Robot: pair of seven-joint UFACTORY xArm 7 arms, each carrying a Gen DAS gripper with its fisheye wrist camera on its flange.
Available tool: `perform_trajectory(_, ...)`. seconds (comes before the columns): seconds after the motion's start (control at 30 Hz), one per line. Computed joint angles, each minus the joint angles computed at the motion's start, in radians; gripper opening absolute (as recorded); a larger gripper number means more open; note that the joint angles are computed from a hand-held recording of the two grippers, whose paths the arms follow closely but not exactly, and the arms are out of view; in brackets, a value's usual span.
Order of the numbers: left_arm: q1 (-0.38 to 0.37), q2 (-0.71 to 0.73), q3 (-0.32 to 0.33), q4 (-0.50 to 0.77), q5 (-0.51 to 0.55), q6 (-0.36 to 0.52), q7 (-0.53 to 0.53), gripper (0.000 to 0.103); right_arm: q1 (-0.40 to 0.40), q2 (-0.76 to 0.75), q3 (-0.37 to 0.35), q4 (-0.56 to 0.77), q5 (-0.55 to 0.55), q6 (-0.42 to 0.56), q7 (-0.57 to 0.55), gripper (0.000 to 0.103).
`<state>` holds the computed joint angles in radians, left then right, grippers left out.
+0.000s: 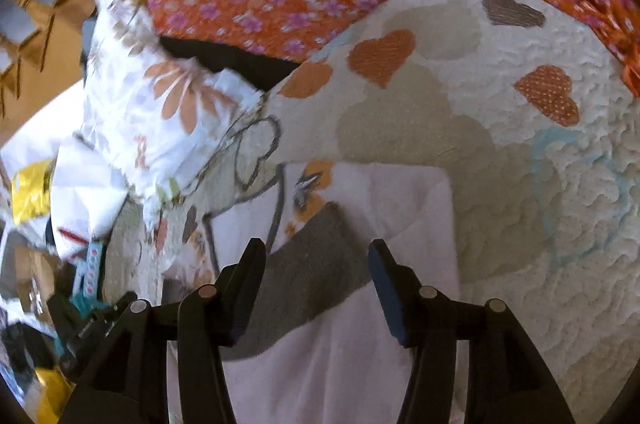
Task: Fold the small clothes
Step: 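Lower the hem onto the sweatshirt and open both grippers, then pat the folded sweatshirt flat with both open grippers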
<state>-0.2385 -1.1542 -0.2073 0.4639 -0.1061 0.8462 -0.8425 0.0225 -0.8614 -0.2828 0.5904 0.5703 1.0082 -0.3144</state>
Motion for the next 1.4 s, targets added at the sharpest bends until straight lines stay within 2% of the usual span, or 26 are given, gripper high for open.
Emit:
perform_trajectory(0.13,-0.074,0.040,-0.003,0.013,-0.017,0.054,0.059,0.059,0.064,0.005,0.005,-0.016,0.025,0.070,-0.041,0.058)
perform_trajectory(0.2,-0.072,0.087,-0.026,0.039,0.007,0.132,0.081,0.059,0.080,0.042,0.020,-0.021,0.022,0.104,-0.060,0.058)
perform_trajectory(0.3,-0.030,0.101,-0.043,0.044,0.057,0.235,0.071,0.059,0.047,0.054,0.067,-0.037,-0.007,0.067,-0.059,0.055)
perform_trajectory(0.4,0.008,0.010,-0.006,0.009,0.067,0.273,0.039,0.059,-0.048,0.018,0.172,-0.043,-0.150,-0.025,0.039,0.057)
perform_trajectory(0.47,0.021,-0.071,0.020,-0.011,0.068,0.306,0.039,0.059,-0.048,0.009,0.137,-0.033,-0.174,-0.031,0.053,0.058)
perform_trajectory(0.53,0.021,-0.128,0.032,-0.020,0.060,0.344,0.053,0.059,-0.031,0.012,0.056,-0.002,-0.147,0.036,0.046,0.058)
perform_trajectory(0.6,0.008,-0.192,0.038,-0.033,0.047,0.392,0.078,0.061,-0.042,-0.012,0.014,0.005,-0.147,0.097,0.028,0.058)
perform_trajectory(0.7,-0.028,-0.272,0.033,-0.055,0.013,0.467,0.125,0.069,-0.075,-0.067,0.008,-0.007,-0.192,0.172,-0.002,0.059)
perform_trajectory(0.83,-0.080,-0.305,0.014,-0.079,-0.036,0.568,0.201,0.069,-0.135,-0.161,0.049,-0.069,-0.306,0.228,-0.037,0.061)
perform_trajectory(0.87,-0.081,-0.307,-0.004,-0.077,-0.030,0.579,0.216,0.067,-0.140,-0.180,0.057,-0.082,-0.329,0.242,-0.050,0.061)
perform_trajectory(0.93,-0.066,-0.283,-0.044,-0.045,0.003,0.622,0.236,0.027,-0.142,-0.215,0.057,-0.095,-0.355,0.266,-0.076,0.046)
perform_trajectory(0.97,-0.050,-0.286,-0.048,-0.036,0.013,0.646,0.228,0.006,-0.145,-0.222,0.056,-0.094,-0.367,0.271,-0.084,0.034)
perform_trajectory(1.0,-0.036,-0.305,-0.035,-0.036,0.009,0.658,0.214,0.005,-0.154,-0.225,0.058,-0.087,-0.388,0.276,-0.091,0.022)
perform_trajectory(1.03,-0.019,-0.315,-0.033,-0.030,0.017,0.676,0.203,0.004,-0.165,-0.226,0.059,-0.085,-0.403,0.278,-0.091,0.016)
perform_trajectory(1.17,0.042,-0.314,-0.103,0.017,0.126,0.766,0.204,0.000,-0.226,-0.206,0.057,-0.079,-0.469,0.268,-0.072,0.015)
perform_trajectory(1.27,0.063,-0.356,-0.071,0.016,0.131,0.771,0.183,0.000,-0.261,-0.205,0.078,-0.066,-0.515,0.255,-0.046,0.016)
perform_trajectory(1.37,0.085,-0.387,-0.069,0.032,0.112,0.763,0.156,0.001,-0.254,-0.162,0.022,0.000,-0.471,0.298,-0.025,0.018)
perform_trajectory(1.4,0.085,-0.391,-0.078,0.045,0.103,0.754,0.154,0.004,-0.250,-0.157,0.008,0.017,-0.448,0.304,-0.019,0.018)
